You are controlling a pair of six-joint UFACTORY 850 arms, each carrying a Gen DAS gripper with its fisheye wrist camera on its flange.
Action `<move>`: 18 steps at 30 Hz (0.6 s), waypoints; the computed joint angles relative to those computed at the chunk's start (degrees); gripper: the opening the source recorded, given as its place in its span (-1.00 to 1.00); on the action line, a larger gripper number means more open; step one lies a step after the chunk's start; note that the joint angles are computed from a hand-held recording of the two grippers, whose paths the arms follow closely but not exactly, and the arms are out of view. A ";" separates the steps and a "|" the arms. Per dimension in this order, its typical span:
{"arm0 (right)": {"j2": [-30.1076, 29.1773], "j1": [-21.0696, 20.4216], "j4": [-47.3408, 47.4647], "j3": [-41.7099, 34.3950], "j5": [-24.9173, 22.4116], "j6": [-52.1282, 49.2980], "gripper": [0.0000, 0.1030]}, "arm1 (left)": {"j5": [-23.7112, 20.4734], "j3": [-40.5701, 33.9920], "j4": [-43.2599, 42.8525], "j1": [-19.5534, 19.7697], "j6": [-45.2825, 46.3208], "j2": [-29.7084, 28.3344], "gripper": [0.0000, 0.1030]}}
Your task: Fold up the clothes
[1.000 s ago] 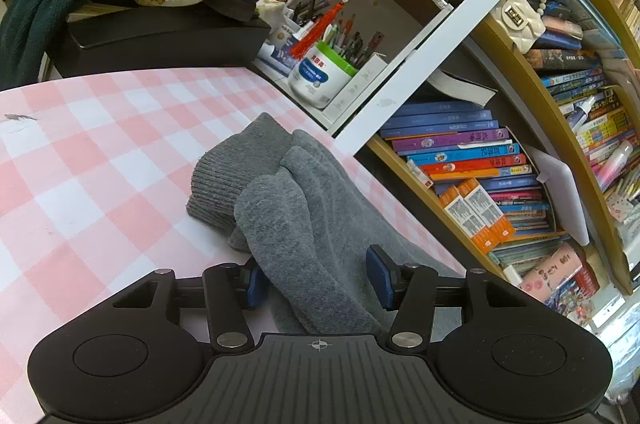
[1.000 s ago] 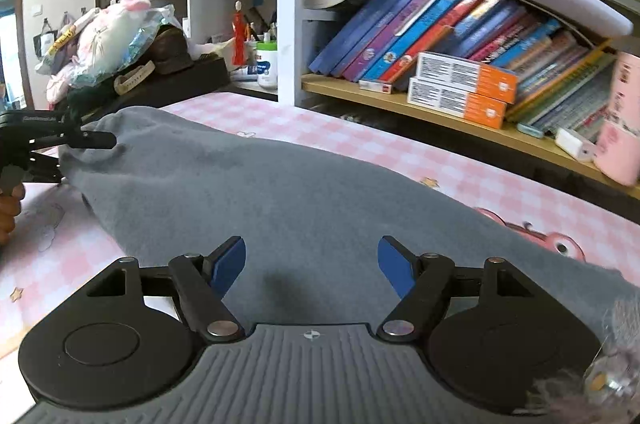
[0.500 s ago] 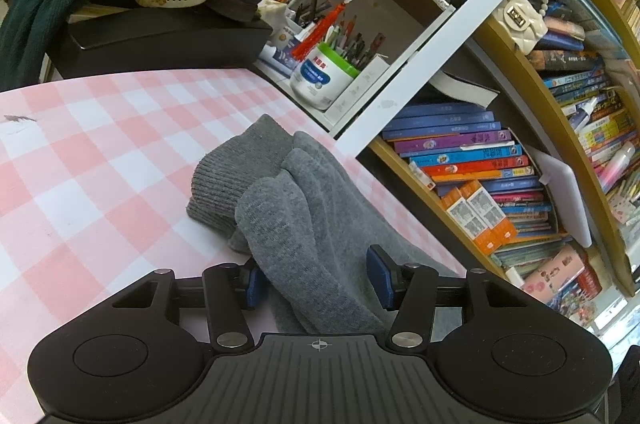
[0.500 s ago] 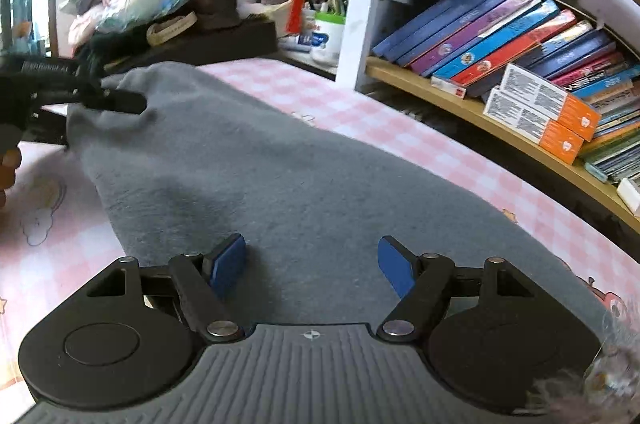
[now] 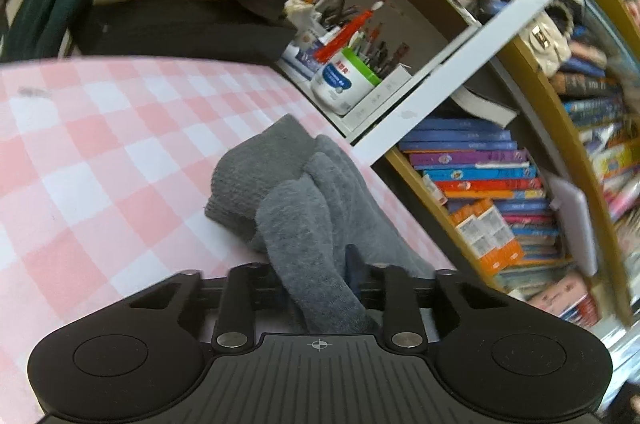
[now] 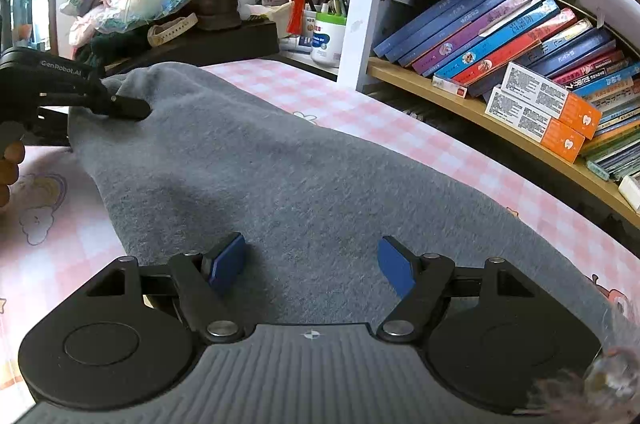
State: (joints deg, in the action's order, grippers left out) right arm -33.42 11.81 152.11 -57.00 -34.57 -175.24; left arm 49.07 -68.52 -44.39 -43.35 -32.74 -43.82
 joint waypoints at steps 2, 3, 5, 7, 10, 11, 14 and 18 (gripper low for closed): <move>-0.01 -0.03 -0.15 -0.08 0.15 0.41 0.42 | 2.67 0.24 -0.34 -0.66 1.47 0.16 -0.74; -0.04 -0.06 -0.26 -0.13 0.21 0.66 0.43 | 4.10 0.14 -1.06 -1.17 3.78 0.30 -0.74; -0.08 -0.16 -0.56 -0.21 0.37 1.16 0.45 | 6.85 -0.48 -2.34 -2.38 9.89 0.53 -0.75; -0.07 -0.22 -0.91 -0.29 0.56 1.63 0.45 | 8.31 -1.46 -2.95 -3.31 16.17 0.78 -0.75; -0.13 -0.50 -2.51 -0.50 0.60 3.57 0.46 | 8.10 -3.70 -5.32 -4.68 27.66 1.17 -0.75; -0.22 -0.98 -4.76 -0.68 0.18 6.08 0.46 | 7.78 -4.61 -6.32 -5.14 31.92 1.27 -0.75; -0.31 -3.16 -13.63 -1.16 -2.94 16.12 0.42 | 6.30 -7.93 -10.40 -6.46 43.75 0.97 -0.74; 2.00 -6.12 -18.65 0.50 -7.80 23.20 0.43 | 5.04 -11.41 -14.91 -7.88 55.56 0.30 -0.74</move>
State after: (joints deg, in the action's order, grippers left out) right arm -31.42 5.69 133.46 -56.49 -42.37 -152.04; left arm 54.11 -79.93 -59.30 -51.23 22.82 -43.52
